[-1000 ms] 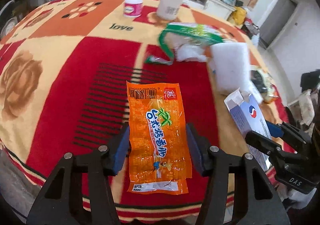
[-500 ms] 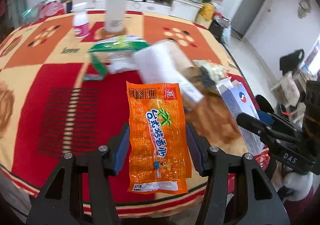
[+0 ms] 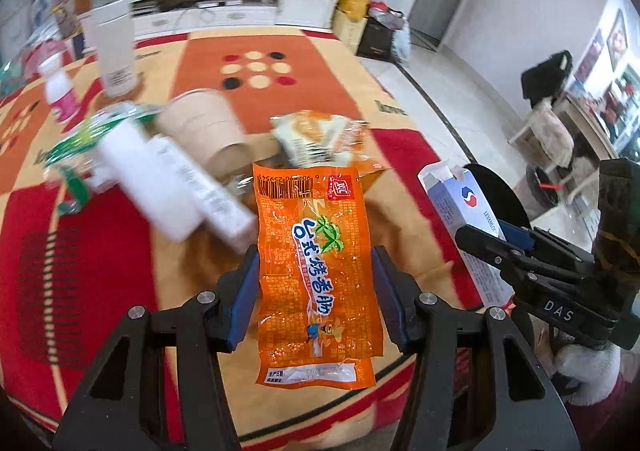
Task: Collect trash
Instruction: 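Carry the orange packet and white medicine box with both tools over the black bin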
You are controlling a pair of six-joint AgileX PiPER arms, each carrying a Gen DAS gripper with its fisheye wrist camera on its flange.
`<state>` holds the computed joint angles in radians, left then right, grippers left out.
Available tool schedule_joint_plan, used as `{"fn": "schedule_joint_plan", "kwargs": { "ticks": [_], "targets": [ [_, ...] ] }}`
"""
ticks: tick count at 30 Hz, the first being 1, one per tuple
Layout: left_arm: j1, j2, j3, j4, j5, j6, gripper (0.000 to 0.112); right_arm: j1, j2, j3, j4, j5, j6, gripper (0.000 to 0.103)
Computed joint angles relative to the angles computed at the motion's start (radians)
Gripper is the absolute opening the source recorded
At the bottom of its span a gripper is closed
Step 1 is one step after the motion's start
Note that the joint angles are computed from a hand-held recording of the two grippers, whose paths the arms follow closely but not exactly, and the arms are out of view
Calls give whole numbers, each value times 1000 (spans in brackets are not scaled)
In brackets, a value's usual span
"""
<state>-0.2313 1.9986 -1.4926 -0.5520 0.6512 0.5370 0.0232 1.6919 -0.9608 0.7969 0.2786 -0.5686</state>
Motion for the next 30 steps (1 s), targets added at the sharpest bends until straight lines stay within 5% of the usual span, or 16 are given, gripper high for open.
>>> {"fn": "schedule_joint_plan", "kwargs": {
  "ticks": [17,30],
  "targets": [
    [-206,191,-296,35,87,-106,53,-296,-63,99,39,5,-82,44],
    [-304,417,-687,26,255,-195,53,-471,-32,89,26,32,-109,44]
  ]
}}
